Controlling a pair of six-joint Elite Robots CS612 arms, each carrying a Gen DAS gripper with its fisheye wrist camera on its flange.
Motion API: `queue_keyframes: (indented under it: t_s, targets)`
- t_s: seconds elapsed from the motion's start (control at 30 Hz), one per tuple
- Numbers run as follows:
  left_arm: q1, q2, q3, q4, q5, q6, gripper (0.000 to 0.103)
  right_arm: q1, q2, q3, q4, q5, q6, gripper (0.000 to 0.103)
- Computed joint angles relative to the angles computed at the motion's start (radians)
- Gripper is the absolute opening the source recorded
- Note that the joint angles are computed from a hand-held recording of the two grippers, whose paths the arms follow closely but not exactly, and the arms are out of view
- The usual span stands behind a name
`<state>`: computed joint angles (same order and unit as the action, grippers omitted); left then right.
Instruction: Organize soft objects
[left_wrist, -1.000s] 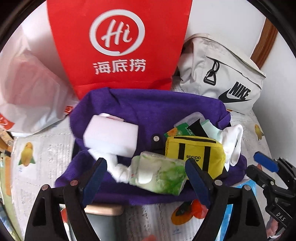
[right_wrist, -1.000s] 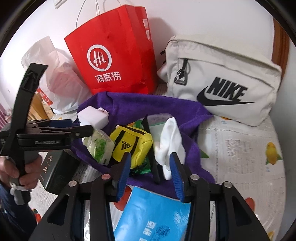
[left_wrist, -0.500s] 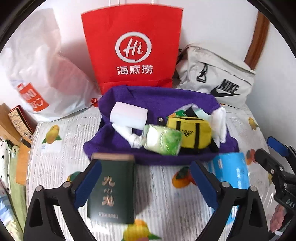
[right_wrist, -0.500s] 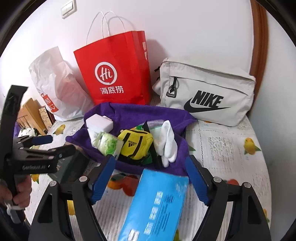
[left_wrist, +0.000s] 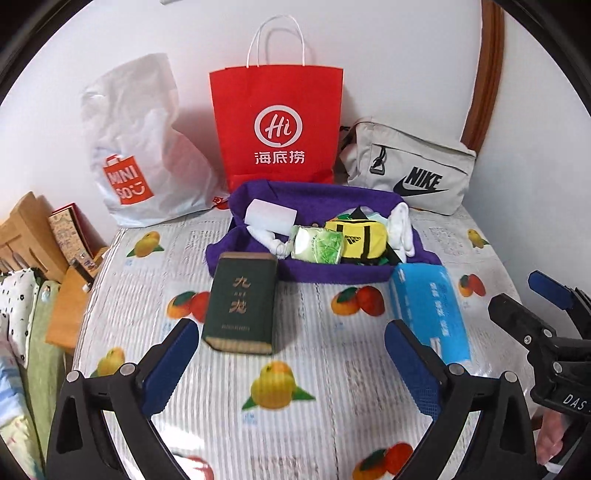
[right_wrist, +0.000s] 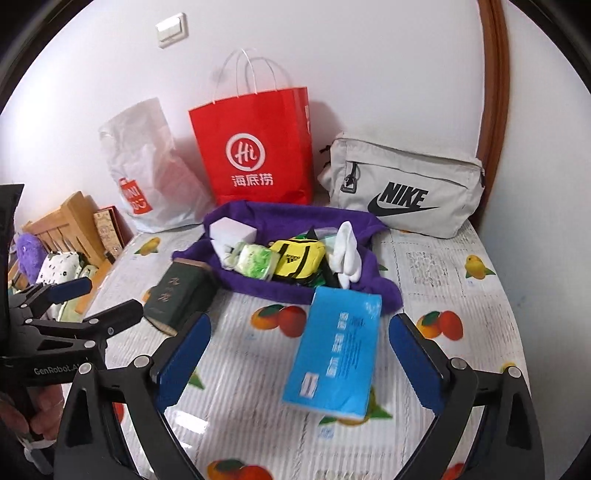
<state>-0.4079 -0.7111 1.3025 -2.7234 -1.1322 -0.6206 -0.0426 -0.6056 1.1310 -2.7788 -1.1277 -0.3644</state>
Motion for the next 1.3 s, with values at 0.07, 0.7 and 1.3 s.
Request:
queue_keyframes:
  t_s: [0.07, 0.7, 1.3]
  targets:
    - [-0.013, -0.019, 0.035, -0.018, 0.031, -0.014, 0.102, -0.007, -0.033, 0.064, -0.039, 0.017, -0.004, 0.096]
    - [-0.096, -0.117, 0.244, -0.153, 0.145, -0.054, 0.102, -0.046, -0.137, 0.293, -0.179, 0.017, -0.013, 0.096]
    - [-0.125, -0.144, 0.284, -0.141, 0.191, -0.113, 0.102, -0.070, -0.168, 0.358, -0.251, 0.048, -0.020, 0.100]
